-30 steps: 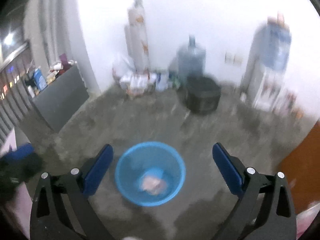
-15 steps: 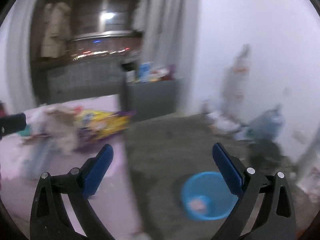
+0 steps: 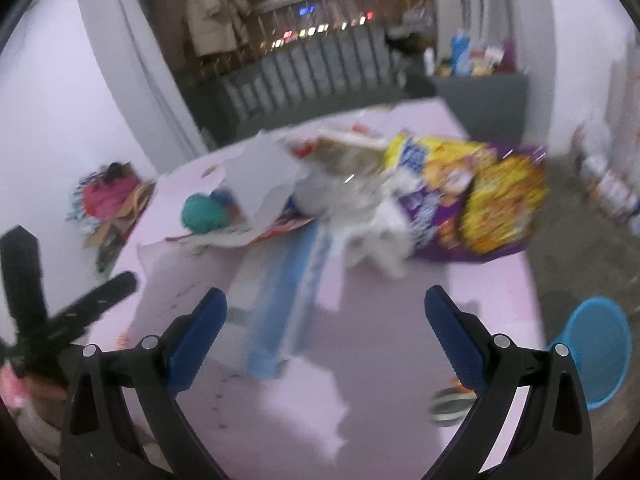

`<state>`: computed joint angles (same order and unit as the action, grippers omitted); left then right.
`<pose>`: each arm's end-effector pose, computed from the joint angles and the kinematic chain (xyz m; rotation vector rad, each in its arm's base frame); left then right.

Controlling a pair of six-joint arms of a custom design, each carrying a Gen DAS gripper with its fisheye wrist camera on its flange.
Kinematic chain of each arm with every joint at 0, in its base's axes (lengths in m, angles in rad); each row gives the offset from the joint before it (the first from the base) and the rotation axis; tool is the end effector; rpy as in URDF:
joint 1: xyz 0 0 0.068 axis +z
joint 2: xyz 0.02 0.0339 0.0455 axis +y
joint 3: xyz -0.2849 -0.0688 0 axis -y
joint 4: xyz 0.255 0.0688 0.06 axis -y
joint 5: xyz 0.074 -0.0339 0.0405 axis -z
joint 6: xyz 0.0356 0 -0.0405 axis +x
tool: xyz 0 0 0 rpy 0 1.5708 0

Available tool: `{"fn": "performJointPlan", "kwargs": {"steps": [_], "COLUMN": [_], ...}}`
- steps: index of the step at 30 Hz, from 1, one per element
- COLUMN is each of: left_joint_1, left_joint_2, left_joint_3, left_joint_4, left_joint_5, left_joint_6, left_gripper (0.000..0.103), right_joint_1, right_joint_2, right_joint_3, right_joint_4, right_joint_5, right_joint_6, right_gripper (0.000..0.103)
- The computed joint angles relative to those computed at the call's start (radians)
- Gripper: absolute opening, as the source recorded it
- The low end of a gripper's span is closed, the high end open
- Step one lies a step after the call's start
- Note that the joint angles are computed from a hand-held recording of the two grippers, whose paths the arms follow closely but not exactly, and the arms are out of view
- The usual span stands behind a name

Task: Collect trash
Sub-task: 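Move the left gripper back to the table toward the clear cup, then grasp the white-and-blue box with the right gripper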

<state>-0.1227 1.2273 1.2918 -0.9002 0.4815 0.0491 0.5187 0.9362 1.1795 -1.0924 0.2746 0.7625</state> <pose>0.2416 -0.0464 0.3798 0.4244 2.3305 -0.6120 0.1400 0.0688 0.3813 0.4148 2.3598 0.2746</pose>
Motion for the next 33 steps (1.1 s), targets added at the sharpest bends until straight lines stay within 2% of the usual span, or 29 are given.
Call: {"fn": "performJointPlan", "kwargs": {"steps": [7,13,18,21,25,28,33], "left_joint_1": [-0.012,-0.012,-0.013,-0.004,-0.006,-0.011,-0.030], "left_joint_2": [0.068,0.122,0.142,0.137,0.125,0.107,0.068], "left_joint_3": [-0.007,0.010,0.018,0.016,0.014,0.010,-0.002], "left_joint_4": [0.026,0.031,0.024,0.023,0.016,-0.004,-0.051], "left_joint_5": [-0.070,-0.067,-0.065,-0.053,-0.044,-0.044,-0.036], "left_joint_6": [0.053,0.064,0.091,0.099,0.106,0.122,0.136], "left_gripper": [0.054,0.032,0.009,0.008,0.007,0.006,0.006], "right_joint_1": [-0.045,-0.029,-0.009,-0.003,0.010,0.010,0.008], "right_joint_2": [0.142,0.237,0.278,0.299,0.339,0.328,0.260], "right_joint_3": [0.000,0.023,0.025,0.023,0.036,0.026,-0.025], "right_joint_4": [0.093,0.114,0.118,0.132,0.132,0.135,0.142], "right_joint_5": [-0.139,-0.144,-0.148,-0.164,-0.152,-0.161,-0.202], "right_joint_6": [0.001,-0.009,0.000,0.005,0.007,0.012,0.035], "right_gripper": [0.093,0.093,0.091,0.087,0.077,0.075,0.063]}}
